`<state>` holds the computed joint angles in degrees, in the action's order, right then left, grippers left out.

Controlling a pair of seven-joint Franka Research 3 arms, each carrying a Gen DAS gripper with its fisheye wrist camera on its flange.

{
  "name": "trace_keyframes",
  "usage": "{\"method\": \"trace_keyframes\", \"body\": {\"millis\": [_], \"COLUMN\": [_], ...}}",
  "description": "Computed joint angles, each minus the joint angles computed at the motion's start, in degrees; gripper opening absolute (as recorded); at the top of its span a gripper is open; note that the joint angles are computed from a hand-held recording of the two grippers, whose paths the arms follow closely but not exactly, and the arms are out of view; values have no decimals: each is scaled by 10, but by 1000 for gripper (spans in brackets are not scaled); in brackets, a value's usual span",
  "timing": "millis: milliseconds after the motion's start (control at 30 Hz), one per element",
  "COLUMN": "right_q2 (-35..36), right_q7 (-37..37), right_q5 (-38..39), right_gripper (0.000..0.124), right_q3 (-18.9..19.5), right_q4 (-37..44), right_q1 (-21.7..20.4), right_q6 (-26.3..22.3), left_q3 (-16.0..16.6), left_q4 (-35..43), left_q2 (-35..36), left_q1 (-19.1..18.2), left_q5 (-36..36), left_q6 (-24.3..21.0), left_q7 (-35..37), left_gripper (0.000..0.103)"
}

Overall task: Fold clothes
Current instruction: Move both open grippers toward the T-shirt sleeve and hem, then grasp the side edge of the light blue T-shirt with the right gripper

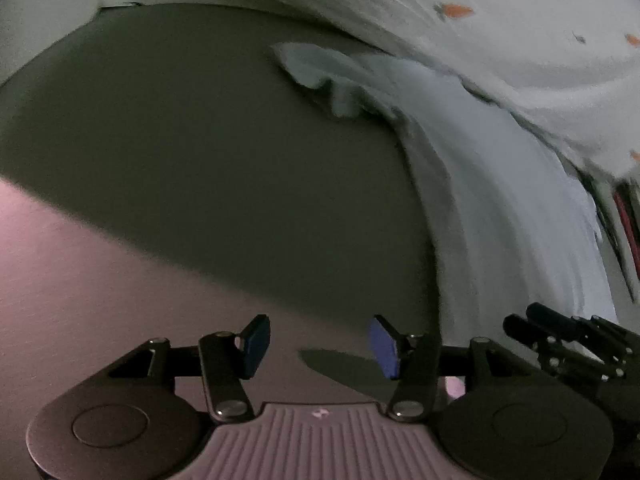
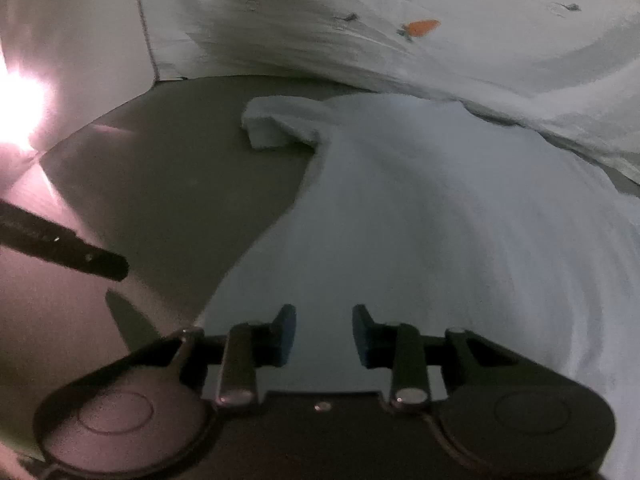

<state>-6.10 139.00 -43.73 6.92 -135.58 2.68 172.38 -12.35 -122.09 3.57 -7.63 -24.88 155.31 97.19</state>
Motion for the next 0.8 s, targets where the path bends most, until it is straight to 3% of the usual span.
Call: {"method": "trace_keyframes", "body": {"millis": [167, 467, 600, 700, 800], "right_q2": [65, 198, 261, 308, 362], "right_q7": [-108, -266, -361, -442, -518], "right_q5": [61, 180, 243, 285, 323], "right_gripper": [29, 37, 33, 19, 19], "right_q3": [-28, -55, -40, -16, 11], "right_q4": [72, 254, 335, 397, 469], "right_q1": [26, 63, 56, 43, 34], "right_q6": [29, -2, -18, -34, -58], "left_q3": [21, 15, 13, 17, 13], "left_q4": [47, 207, 297, 380, 436], "left_q2": [36, 152, 215, 271, 309], "left_q1": [-4, 3, 5, 4, 12], "left_q5": [168, 268, 284, 290, 281], "left_q6": [-12, -54, -89, -124, -140], "left_q7": [-146, -203, -215, -235, -242], "left_gripper": [63, 63, 63, 64, 66]}}
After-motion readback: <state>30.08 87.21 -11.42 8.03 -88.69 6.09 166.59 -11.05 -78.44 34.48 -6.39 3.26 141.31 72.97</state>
